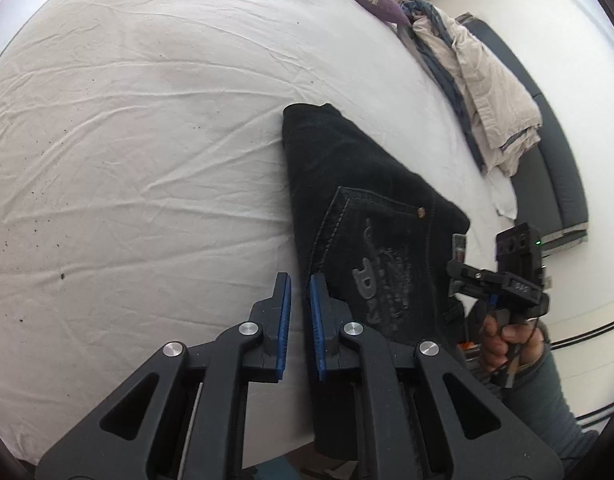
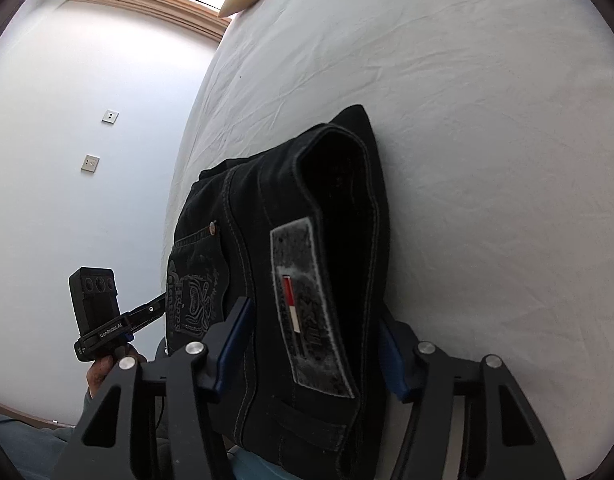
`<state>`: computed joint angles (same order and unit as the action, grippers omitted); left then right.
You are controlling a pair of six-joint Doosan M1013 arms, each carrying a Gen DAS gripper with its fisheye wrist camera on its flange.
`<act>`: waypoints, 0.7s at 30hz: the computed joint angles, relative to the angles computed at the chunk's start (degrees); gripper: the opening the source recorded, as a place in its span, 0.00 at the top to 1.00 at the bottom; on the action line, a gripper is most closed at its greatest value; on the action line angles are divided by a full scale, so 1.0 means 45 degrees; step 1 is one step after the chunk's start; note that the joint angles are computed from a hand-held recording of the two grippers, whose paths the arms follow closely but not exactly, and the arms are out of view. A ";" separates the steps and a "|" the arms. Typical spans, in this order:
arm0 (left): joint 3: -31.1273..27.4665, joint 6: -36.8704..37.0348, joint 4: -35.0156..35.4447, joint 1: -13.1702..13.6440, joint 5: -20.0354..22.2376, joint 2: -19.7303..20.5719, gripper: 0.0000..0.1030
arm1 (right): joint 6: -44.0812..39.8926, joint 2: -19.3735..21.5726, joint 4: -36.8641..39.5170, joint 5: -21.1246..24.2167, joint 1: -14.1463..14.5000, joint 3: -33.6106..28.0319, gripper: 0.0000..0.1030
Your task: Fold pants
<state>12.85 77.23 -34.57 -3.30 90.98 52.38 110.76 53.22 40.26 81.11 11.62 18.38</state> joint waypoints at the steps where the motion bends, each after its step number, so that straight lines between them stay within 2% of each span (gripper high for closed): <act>1: 0.0073 0.0024 -0.0169 0.0021 -0.0143 -0.0034 0.91 | 0.0001 -0.0048 0.0023 -0.0060 0.0002 0.0087 0.40; 4: 0.0585 -0.0011 -0.1001 0.0154 -0.0586 -0.0203 0.91 | -0.0056 -0.0083 0.0124 -0.0068 -0.0022 0.0184 0.40; 9: 0.1607 -0.0440 -0.1177 0.0385 -0.1230 -0.0659 0.91 | -0.0073 -0.0201 0.0448 -0.0218 -0.0123 0.0470 0.40; 12: 0.2489 -0.0071 -0.1699 0.0478 -0.2300 -0.1125 0.91 | -0.0043 -0.0190 0.0432 -0.0193 -0.0119 0.0430 0.40; 14: 0.2534 0.0367 -0.1809 0.0465 -0.2559 -0.1207 0.89 | -0.0052 -0.0165 0.0406 -0.0128 -0.0117 0.0359 0.39; 15: 0.2187 0.0433 -0.1727 0.0416 -0.2267 -0.1044 0.86 | -0.0029 -0.0117 0.0388 -0.0055 -0.0123 0.0261 0.39; 16: 0.1851 0.0410 -0.1654 0.0356 -0.1895 -0.0862 0.73 | -0.0006 -0.0056 0.0354 0.0041 -0.0122 0.0129 0.38; 17: 0.1604 0.0315 -0.1753 0.0308 -0.1529 -0.0689 0.48 | 0.0013 0.0021 0.0315 0.0135 -0.0108 -0.0041 0.38; 18: 0.1721 0.0222 -0.1949 0.0237 -0.1441 -0.0671 0.35 | 0.0013 0.0095 0.0299 0.0214 -0.0095 -0.0201 0.35; 19: 0.2002 0.0211 -0.2099 0.0198 -0.1511 -0.0752 0.26 | 0.0030 0.0155 0.0254 0.0277 -0.0071 -0.0339 0.33; 21: 0.2108 0.0333 -0.1952 0.0042 -0.1265 -0.0735 0.26 | 0.0116 0.0343 0.0114 0.0506 -0.0021 -0.0775 0.30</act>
